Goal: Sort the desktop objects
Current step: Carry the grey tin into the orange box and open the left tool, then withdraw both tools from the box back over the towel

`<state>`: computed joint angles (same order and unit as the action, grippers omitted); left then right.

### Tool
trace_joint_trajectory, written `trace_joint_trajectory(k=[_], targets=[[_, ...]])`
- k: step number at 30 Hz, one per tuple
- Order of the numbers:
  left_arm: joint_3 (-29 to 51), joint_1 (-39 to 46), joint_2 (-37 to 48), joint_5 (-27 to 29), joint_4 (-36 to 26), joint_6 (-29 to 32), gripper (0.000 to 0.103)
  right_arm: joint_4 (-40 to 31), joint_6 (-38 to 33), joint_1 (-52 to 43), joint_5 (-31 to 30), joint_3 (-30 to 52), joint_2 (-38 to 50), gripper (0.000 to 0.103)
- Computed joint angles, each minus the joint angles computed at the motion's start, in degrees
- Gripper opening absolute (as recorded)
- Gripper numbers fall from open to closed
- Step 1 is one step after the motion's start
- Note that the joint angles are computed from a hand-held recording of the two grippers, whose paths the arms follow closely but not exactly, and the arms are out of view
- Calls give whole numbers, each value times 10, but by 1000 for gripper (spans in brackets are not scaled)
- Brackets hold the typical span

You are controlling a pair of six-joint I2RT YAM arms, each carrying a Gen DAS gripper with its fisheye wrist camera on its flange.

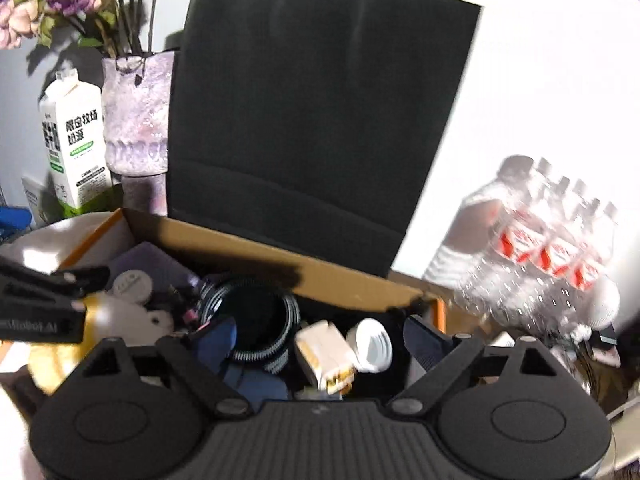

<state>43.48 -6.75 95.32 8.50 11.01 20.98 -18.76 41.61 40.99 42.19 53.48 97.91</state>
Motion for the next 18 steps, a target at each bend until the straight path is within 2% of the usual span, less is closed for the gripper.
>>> trace_joint_trajectory(k=[4,10,13,16,18], targets=[[-26,10,-62,-9,-87,-28,103,-32,70,38,-9,-35,-60,91],[-124,67,-223,51,-166,-39,103,-99,205,147,21,-80,-137,93],[-160,100,-310,92,-217,-15,103,-158,286,214,47,-77,-142,94],[-189,159,-404,152,-301,26,103,-223,383,287,62,-70,-140,94],[-205,241,-459,226,-388,102,103,-268,479,356,82,-70,-140,94]])
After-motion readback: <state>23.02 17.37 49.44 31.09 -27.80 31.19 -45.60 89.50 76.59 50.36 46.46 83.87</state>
